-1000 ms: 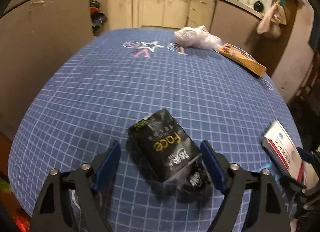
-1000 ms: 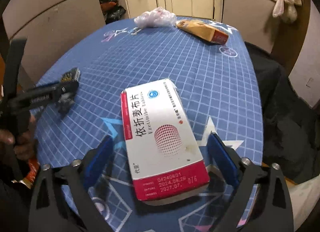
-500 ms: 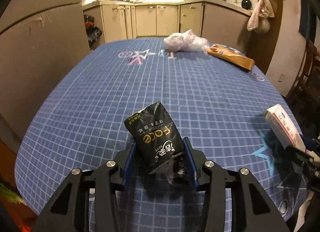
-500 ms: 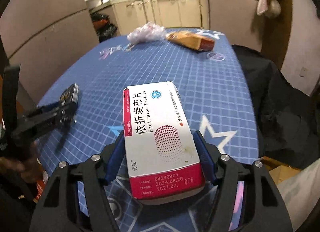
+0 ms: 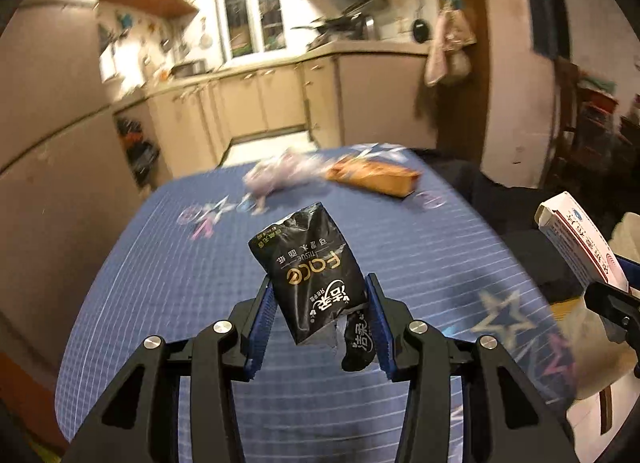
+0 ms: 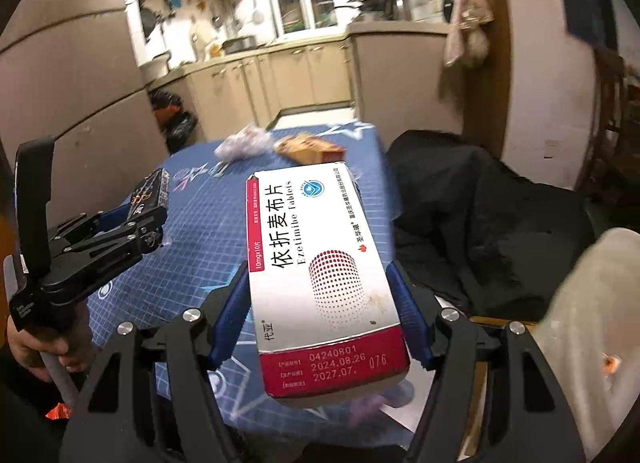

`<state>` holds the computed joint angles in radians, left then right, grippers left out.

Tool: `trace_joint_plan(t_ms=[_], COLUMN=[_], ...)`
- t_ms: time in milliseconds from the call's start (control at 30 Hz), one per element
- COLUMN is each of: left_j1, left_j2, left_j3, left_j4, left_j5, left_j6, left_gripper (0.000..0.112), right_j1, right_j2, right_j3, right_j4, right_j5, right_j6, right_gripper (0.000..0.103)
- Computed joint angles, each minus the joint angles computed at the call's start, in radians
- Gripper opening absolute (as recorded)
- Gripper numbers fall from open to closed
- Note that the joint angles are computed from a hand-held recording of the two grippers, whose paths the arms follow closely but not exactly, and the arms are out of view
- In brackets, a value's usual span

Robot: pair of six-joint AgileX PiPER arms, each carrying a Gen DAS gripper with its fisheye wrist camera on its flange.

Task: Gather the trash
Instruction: 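Carry the black tissue pack and medicine box over the white bucket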

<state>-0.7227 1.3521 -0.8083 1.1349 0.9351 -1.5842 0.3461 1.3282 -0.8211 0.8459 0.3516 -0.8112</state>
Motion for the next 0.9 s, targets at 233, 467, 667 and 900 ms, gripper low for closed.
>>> trace_joint_plan(t_ms=[233,467,667,900], left_j1=[-0.134,-0.219,-0.27,-0.315], left_j2=[0.151,0.338,0.526,0.738], left_j3=[-0.214,-0.474,-0.766,-1.114], left_j4=[0.019,0.019,-0.043,-0.147], left_j5=[0.044,0.042,0.019,0.01], left_j6=[0.072,0.189,0.362,0.589], left_gripper=[0.046,0.046,0.046,0.046], right_j1=[-0.209,-0.495,-0.764,-0.99], right_j2=[-0.126,-0.207,-0.218,-0.156], right_j3=[0.045,0.052,0.059,0.035], right_j4=[0.06,0.128,0.206,0.256], right_j5=[0.062,0.178,0.277,0.33], right_j6=[-0.092,-0.233,-0.382,-0.499], right_gripper=[0.064,0.064,0.064,0.064])
